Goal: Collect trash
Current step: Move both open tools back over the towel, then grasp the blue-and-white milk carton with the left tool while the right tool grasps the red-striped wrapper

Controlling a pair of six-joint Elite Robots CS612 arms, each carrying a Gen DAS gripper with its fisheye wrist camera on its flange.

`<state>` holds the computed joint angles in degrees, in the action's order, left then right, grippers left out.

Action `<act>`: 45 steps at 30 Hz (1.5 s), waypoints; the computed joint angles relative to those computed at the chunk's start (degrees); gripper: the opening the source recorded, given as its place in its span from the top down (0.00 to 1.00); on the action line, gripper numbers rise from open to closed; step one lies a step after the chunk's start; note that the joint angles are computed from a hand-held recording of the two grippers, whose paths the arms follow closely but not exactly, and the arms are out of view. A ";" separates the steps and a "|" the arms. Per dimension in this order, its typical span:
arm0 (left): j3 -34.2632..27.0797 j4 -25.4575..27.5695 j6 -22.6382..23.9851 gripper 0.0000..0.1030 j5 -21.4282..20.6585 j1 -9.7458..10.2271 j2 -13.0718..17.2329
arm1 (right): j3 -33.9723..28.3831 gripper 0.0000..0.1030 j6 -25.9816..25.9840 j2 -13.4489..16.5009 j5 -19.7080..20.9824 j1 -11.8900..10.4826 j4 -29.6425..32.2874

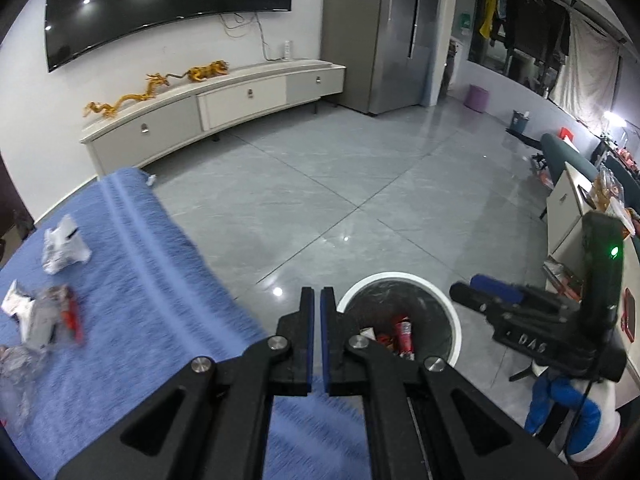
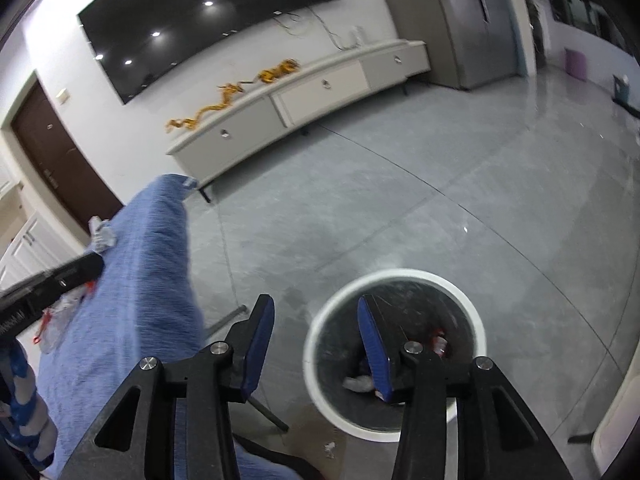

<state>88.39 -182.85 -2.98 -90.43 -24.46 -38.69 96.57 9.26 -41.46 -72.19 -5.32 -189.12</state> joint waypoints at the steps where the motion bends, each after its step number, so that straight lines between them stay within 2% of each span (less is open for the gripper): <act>1: 0.65 -0.46 -0.36 0.97 0.63 0.13 -0.32 | -0.01 0.60 -0.29 -0.15 0.31 0.24 -0.30; 7: 3.90 -3.86 -1.85 0.97 3.40 0.87 -1.99 | -0.43 0.57 -2.62 -0.84 1.07 2.00 -0.92; 12: 5.38 -5.78 -2.65 0.97 4.14 1.35 -2.79 | -0.59 0.57 -3.44 -1.08 1.56 3.03 -1.02; 22: 7.81 -9.84 -4.34 0.97 3.95 2.33 -3.85 | -0.72 0.55 -4.86 -1.81 0.94 4.39 -0.72; 36: 9.12 -12.22 -7.13 0.96 2.77 4.37 -4.17 | -2.88 0.55 -7.62 -1.81 0.66 6.86 1.68; 42: 9.78 -13.25 -8.85 0.95 3.66 5.47 -4.10 | -4.63 0.53 -9.03 -1.27 1.13 8.04 3.03; 43: 9.99 -13.69 -9.23 0.95 4.33 5.67 -4.11 | -4.94 0.53 -9.15 -1.16 1.22 8.27 3.24; 45: 10.26 -14.23 -9.68 0.84 5.08 5.96 -4.10 | -5.73 0.53 -9.49 -0.88 1.54 8.79 3.83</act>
